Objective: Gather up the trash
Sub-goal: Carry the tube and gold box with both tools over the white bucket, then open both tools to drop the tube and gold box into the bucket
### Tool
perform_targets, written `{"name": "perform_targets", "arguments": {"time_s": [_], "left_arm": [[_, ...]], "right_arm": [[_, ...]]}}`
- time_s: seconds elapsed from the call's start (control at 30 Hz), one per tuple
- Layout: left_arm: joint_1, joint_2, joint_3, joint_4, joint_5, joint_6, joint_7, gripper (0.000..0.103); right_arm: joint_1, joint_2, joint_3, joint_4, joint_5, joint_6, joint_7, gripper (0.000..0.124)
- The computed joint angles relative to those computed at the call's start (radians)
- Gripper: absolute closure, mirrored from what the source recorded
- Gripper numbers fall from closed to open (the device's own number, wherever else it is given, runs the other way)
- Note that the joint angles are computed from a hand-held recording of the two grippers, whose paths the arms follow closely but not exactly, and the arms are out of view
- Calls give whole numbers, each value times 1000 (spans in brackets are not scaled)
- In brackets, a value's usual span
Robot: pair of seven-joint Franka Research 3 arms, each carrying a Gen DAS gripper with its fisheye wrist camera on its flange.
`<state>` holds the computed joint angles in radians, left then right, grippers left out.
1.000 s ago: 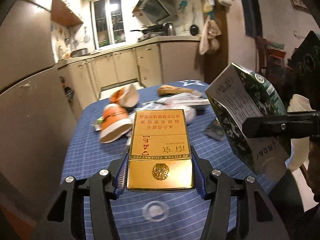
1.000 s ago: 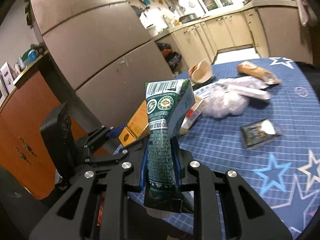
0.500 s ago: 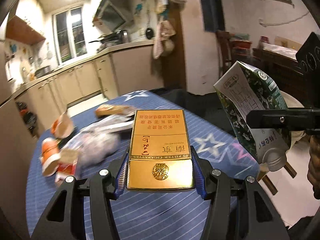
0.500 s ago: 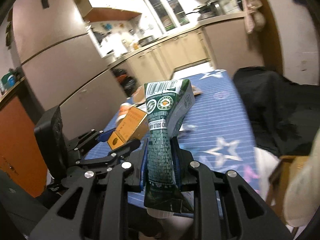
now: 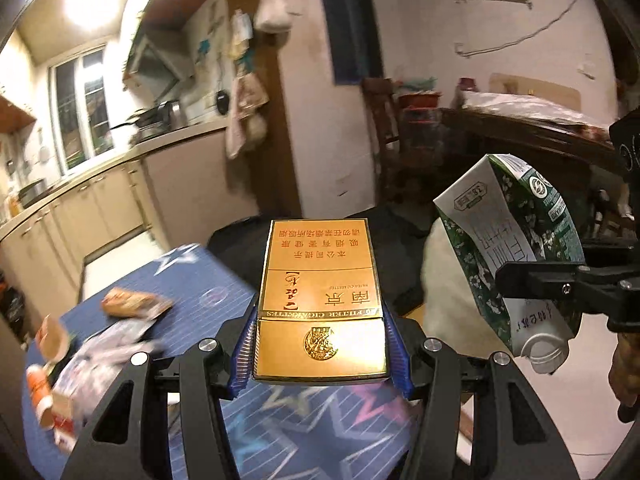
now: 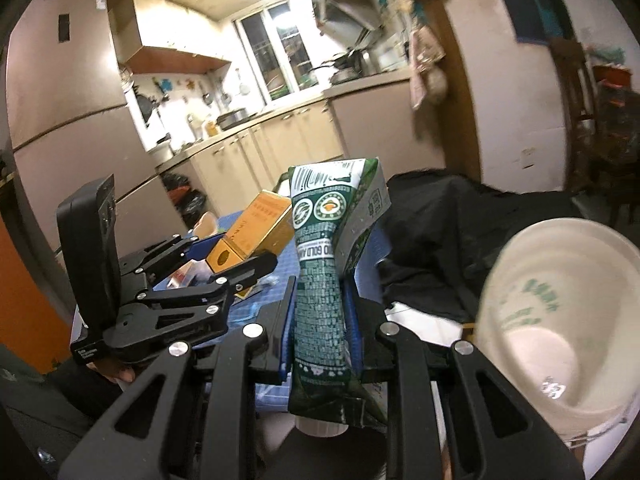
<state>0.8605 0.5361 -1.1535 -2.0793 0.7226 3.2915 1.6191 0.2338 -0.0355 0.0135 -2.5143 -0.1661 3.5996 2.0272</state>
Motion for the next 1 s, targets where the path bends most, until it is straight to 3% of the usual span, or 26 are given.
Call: {"name": "perform_targets", "arguments": {"time_s": [0.17, 0.37, 0.5, 0.7, 0.9, 1.0], "left_arm": [[-69, 109, -59, 77, -22, -96, 85, 47], [-197, 249, -105, 198, -77, -217, 244, 46], [-354, 299, -60, 309, -104, -273, 337, 46], [-555, 380, 13, 490, -186, -390, 426, 46], [-663, 378, 101, 561, -249, -413, 456, 46], [-683, 366, 133, 565, -282, -411, 470, 46]], "right_arm": [[-26, -84, 42, -85, 311, 18, -235, 104], [-65, -118, 86, -109, 638, 28, -480, 104], [-83, -103, 86, -93, 788, 24, -595, 104], [-90, -68, 37, -80, 860, 9, -636, 104], [-96, -27, -8, -69, 761, -17, -558, 104], [-105, -21, -6, -63, 778, -29, -567, 104]]}}
